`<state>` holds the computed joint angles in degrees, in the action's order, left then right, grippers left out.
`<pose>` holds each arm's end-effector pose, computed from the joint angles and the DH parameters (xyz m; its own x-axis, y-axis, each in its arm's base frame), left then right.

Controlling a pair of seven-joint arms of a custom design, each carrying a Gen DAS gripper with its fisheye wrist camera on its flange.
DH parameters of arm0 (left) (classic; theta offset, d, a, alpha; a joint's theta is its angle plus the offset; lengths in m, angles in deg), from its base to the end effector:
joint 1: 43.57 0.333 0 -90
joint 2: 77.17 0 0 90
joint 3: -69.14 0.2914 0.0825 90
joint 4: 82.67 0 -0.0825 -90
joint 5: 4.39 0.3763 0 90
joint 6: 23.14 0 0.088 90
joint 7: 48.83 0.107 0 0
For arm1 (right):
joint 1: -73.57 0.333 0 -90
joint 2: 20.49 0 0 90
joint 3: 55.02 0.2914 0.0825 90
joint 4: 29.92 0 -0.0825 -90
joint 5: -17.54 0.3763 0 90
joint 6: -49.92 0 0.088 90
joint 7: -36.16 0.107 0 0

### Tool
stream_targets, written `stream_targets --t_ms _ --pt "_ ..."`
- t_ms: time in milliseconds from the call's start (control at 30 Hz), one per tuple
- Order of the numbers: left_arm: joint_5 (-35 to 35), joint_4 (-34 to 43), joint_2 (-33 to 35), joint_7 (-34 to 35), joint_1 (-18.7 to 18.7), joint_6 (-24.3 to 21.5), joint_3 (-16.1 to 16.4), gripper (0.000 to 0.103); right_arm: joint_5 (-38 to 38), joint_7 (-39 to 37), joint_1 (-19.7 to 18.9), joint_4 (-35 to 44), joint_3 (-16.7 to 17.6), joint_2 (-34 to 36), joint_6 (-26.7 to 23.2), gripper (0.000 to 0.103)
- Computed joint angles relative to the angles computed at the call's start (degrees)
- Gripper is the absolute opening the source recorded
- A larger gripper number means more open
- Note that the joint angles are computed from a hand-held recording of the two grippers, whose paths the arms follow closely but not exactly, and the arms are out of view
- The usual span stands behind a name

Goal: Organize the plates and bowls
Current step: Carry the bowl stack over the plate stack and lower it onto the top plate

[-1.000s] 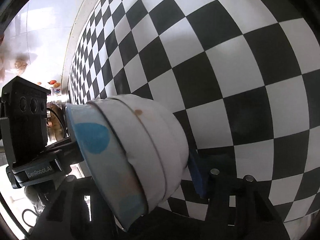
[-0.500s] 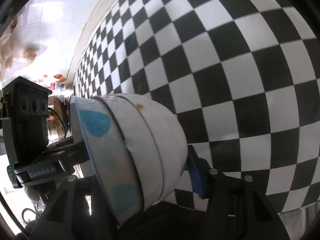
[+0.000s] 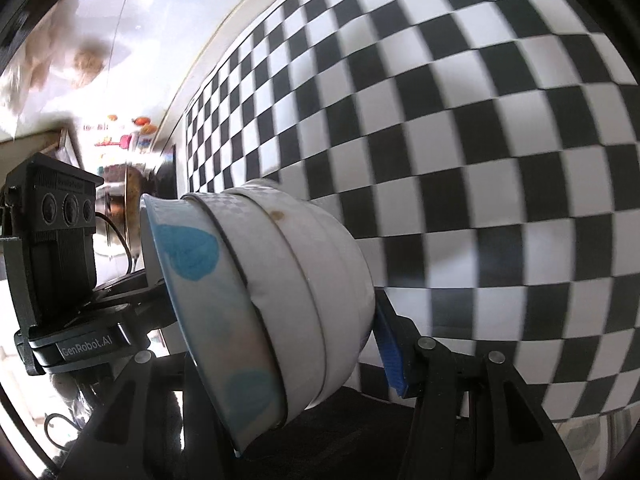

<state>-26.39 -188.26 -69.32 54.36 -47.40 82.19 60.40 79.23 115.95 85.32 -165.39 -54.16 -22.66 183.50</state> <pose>0.5541 -0.1515 0.4249 -0.2762 -0.8785 0.3898 -0.9419 0.3281 0.0722 0.4812 0.1228 0.3291 -0.3245 -0.6615 -0.6761 -0.9382 0.3161 0.1409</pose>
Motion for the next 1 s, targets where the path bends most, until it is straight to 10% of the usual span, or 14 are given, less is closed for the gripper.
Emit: stream_targets --t_ms 1000 --pt "3.6 -0.48 3.49 0.18 7.41 0.43 3.75 0.041 -5.84 7.11 1.78 21.65 10.49 21.28 1.02 0.054"
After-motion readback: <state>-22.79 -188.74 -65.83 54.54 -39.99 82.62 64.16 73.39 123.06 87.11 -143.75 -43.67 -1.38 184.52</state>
